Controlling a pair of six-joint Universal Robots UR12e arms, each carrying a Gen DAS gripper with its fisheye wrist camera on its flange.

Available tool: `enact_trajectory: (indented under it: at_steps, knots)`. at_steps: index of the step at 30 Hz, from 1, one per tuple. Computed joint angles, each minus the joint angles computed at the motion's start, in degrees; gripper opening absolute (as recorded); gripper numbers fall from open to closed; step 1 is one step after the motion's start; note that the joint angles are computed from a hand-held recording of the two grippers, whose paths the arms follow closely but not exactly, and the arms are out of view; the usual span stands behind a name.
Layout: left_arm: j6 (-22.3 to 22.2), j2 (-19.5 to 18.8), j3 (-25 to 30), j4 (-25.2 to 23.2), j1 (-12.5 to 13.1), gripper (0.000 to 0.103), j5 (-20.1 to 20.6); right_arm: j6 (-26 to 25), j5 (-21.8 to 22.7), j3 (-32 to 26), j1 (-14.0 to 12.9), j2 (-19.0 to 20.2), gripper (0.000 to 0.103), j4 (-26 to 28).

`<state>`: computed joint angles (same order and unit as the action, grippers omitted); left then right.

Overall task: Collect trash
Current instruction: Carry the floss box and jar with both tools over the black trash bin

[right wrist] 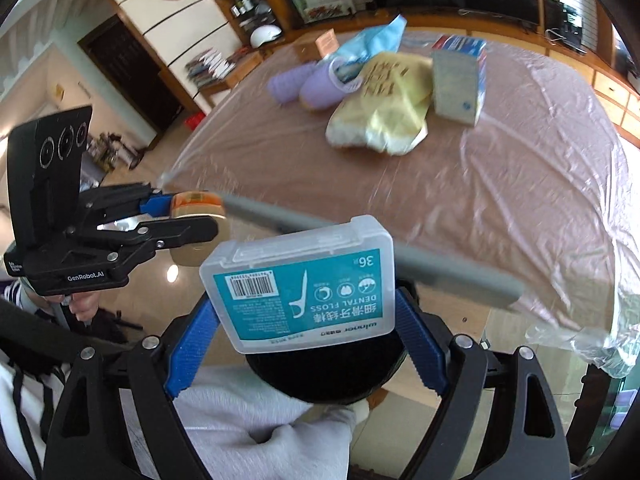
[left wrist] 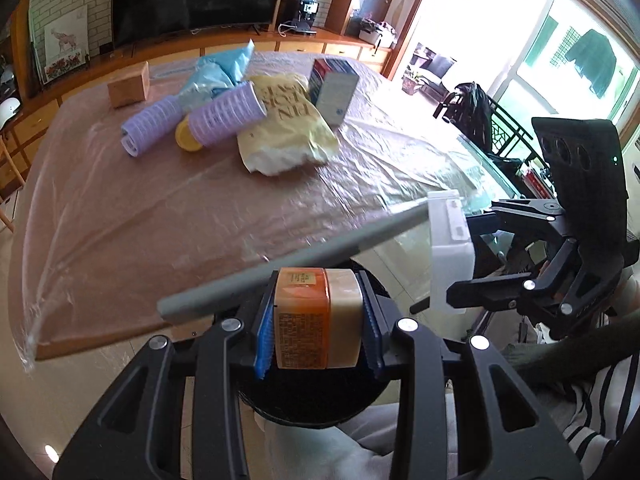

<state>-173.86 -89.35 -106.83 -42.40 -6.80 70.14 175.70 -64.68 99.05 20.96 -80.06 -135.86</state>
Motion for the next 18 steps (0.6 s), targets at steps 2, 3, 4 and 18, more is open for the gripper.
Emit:
enact_trajectory:
  at_steps: [2, 3, 4, 18]
  knots:
    - [-0.04, 0.06, -0.35, -0.54, -0.33, 0.037, 0.00, -1.34, -0.61, 0.31, 0.37, -0.03, 0.084, 0.85]
    - [0.01, 0.04, -0.57, -0.76, -0.52, 0.037, 0.25, -1.73, -0.78, 0.59, 0.54, -0.04, 0.084, 1.11]
    - [0.04, 0.03, -0.80, -1.02, -0.61, 0.037, 0.31, -1.80, -0.86, 0.79, 0.66, 0.03, 0.084, 1.34]
    - [0.42, -1.47, -2.88, -3.03, -1.56, 0.037, 3.84, -1.39, -6.23, 0.61, 2.99, 3.43, 0.084, 3.21]
